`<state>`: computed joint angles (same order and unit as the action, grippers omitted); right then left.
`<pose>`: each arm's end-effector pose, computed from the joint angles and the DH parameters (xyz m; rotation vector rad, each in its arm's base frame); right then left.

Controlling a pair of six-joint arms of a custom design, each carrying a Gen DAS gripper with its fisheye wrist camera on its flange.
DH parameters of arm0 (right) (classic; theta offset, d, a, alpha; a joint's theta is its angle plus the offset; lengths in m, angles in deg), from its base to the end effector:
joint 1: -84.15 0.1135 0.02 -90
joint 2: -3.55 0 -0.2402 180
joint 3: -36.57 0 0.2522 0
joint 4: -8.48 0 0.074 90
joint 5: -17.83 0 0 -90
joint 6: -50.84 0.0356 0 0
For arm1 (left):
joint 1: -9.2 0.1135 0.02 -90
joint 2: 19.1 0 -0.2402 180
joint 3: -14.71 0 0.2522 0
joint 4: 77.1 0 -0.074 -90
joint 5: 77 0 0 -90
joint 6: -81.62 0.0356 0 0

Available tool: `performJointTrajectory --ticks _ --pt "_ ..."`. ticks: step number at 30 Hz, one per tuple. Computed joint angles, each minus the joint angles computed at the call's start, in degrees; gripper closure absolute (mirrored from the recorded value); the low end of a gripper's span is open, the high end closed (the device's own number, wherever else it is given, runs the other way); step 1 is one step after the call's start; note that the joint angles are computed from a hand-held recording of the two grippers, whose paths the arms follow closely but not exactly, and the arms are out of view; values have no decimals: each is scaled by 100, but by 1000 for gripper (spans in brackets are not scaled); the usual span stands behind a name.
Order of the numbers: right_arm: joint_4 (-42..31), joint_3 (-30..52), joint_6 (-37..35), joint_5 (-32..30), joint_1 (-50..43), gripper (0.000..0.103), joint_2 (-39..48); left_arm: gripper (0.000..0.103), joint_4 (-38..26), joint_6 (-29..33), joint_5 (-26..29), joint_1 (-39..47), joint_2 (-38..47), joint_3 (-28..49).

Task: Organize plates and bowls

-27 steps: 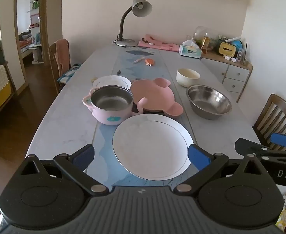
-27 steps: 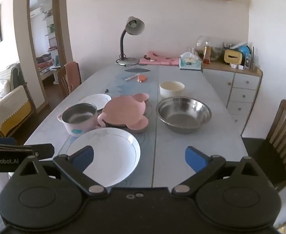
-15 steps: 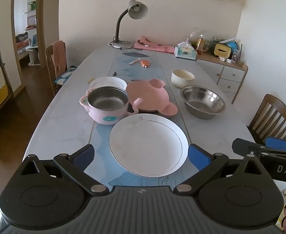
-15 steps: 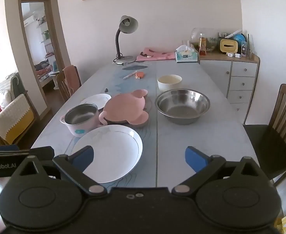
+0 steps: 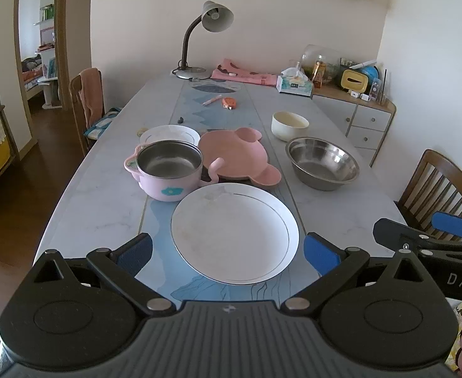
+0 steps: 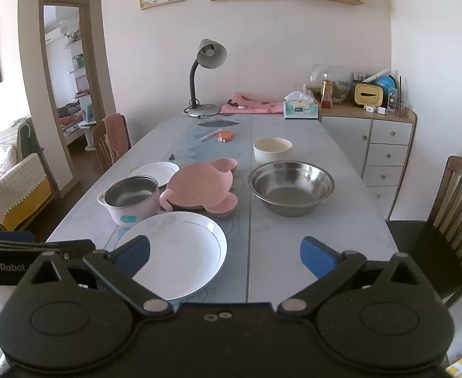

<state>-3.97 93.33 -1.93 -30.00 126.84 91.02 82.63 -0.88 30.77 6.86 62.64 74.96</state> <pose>0.2363 0.1855 0.1560 0.2472 2.0881 -0.0360 0.3000 -0.0231 0.1870 0.3531 2.2490 -0.3089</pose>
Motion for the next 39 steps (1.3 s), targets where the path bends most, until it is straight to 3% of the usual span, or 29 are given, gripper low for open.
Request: performJointTrajectory --ticks 39 --pt "-153 111 -45 428 206 1 -91 0 90 -4 174 142 -360 -142"
